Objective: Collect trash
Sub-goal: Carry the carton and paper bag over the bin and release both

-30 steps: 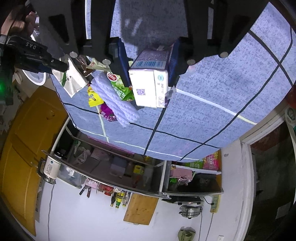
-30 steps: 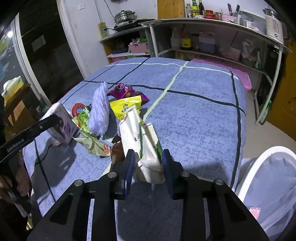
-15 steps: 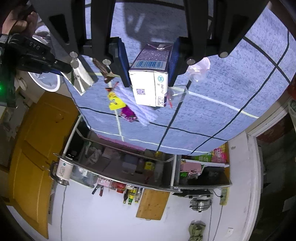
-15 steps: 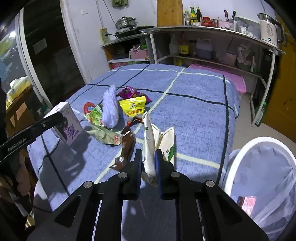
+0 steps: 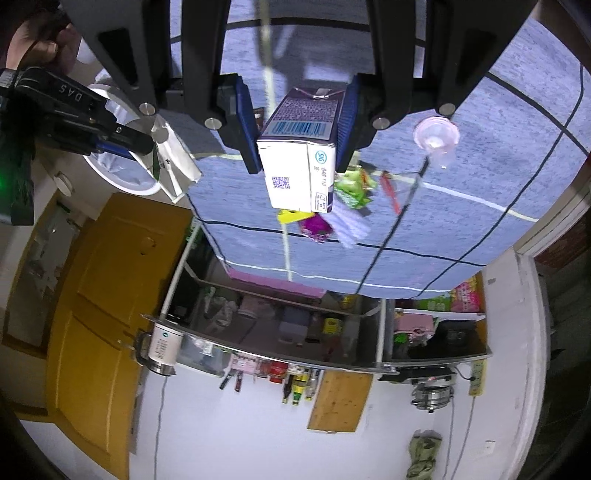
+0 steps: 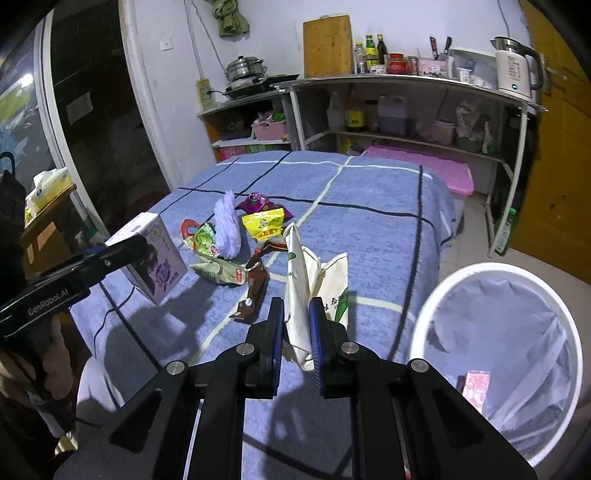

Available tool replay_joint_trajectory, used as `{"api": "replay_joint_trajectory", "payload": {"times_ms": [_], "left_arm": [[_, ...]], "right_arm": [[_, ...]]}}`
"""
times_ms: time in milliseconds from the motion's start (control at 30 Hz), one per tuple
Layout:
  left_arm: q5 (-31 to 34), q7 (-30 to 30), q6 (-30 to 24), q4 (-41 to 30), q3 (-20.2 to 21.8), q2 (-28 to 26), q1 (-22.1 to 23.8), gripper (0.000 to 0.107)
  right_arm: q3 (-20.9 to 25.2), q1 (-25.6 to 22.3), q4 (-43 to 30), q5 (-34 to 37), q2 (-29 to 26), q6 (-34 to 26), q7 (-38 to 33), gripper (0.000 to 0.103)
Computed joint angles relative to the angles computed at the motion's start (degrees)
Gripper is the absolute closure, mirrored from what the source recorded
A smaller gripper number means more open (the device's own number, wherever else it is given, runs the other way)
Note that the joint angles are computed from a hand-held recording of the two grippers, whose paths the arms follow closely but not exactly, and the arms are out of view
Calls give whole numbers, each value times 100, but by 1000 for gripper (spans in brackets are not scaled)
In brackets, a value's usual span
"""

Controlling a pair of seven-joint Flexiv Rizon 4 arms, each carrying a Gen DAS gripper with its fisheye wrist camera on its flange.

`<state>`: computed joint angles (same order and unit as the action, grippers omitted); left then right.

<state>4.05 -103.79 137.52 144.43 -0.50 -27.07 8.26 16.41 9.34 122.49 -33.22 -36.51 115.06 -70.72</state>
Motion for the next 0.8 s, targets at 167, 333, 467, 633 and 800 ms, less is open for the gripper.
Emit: {"api": "replay_joint_trajectory", "payload": {"times_ms": [167, 333, 467, 633, 800], "left_arm": [[31, 22, -90, -69, -100, 5, -115, 66], [109, 32, -233, -170, -202, 2, -184, 66], [147, 57, -395, -291, -289, -5, -253, 66], [234, 88, -601, -481, -418, -25, -310, 66], [311, 125, -811, -709, -572, -89, -386, 66]], "right_arm": [[-89, -36, 211, 135, 142, 156, -18, 89], [-209, -35, 405, 283, 277, 299, -43, 89], [-296, -49, 510, 390, 350, 394, -51, 89], [-385, -78, 585, 506, 406, 456, -50, 89], [-470, -155, 661, 611, 456, 505, -59, 89]]}}
